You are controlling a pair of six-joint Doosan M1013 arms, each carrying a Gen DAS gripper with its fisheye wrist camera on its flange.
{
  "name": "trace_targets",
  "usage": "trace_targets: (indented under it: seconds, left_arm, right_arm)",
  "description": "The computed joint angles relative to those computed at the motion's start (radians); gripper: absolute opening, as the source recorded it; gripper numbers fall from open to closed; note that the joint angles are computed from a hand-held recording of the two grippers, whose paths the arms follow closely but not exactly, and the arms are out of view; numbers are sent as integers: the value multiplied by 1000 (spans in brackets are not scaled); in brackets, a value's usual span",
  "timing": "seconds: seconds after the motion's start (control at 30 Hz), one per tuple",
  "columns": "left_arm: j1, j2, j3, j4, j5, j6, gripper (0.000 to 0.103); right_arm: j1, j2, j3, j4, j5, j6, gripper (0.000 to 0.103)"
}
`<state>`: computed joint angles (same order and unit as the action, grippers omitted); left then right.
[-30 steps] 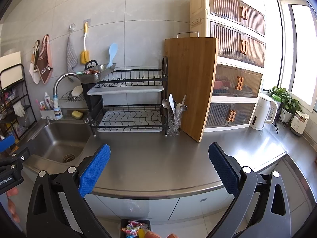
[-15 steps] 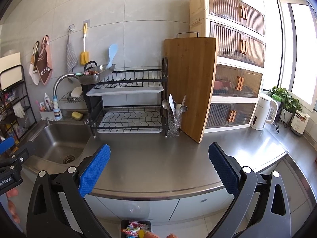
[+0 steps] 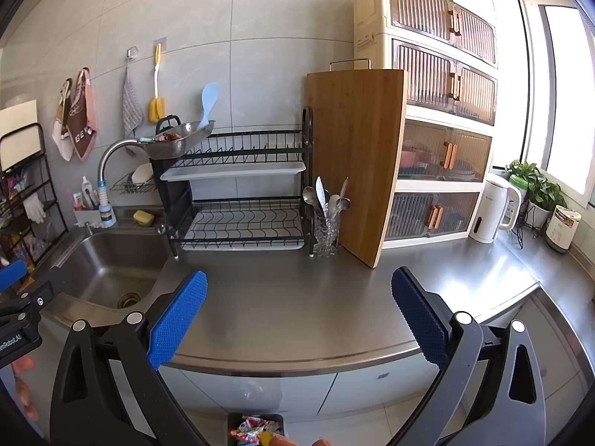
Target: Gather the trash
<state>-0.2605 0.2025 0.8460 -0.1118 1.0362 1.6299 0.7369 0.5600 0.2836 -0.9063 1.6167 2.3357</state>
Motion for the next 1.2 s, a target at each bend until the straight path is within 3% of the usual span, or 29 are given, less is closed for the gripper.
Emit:
trace_targets:
  seconds: [0.97,1.2]
  left_arm:
    - [4,-11,16,6,-14,-27,95]
    - [-3,-1,1,38,12,-39,95]
  right_arm:
    - [-7,-3,10,17,-8,2,100]
    - [-8,-4,13,15,-9,2,100]
